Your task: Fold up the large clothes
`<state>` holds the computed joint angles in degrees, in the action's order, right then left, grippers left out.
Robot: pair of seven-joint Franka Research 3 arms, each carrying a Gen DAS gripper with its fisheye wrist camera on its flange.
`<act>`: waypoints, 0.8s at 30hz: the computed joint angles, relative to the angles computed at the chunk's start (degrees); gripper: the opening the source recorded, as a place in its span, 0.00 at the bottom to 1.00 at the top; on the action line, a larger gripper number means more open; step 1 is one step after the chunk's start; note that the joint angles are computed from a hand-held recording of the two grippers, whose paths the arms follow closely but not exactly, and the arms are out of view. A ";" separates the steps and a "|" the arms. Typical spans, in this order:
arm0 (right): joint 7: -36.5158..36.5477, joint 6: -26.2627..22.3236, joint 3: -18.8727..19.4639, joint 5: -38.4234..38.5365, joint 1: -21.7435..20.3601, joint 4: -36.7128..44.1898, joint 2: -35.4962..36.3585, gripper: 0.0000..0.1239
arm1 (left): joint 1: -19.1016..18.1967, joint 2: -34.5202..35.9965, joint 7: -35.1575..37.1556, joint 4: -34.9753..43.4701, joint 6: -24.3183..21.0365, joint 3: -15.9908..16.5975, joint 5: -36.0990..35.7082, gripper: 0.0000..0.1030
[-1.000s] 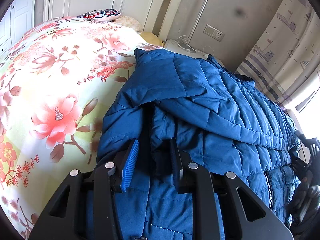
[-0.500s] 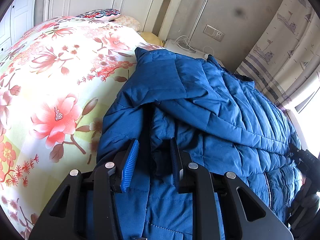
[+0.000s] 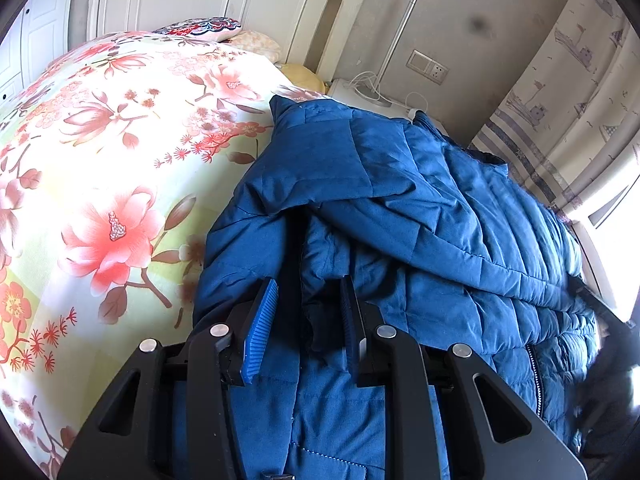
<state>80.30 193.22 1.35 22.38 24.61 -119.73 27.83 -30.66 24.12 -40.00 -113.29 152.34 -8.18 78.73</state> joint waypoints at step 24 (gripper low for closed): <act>0.99 -2.00 9.78 -5.76 -9.55 1.21 0.68 0.65 | -6.27 18.91 44.40 32.69 -18.23 5.70 -23.37 0.65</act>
<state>81.30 191.22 11.13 16.62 15.06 -118.52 28.51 -36.93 43.03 4.40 -80.60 134.11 -2.49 55.36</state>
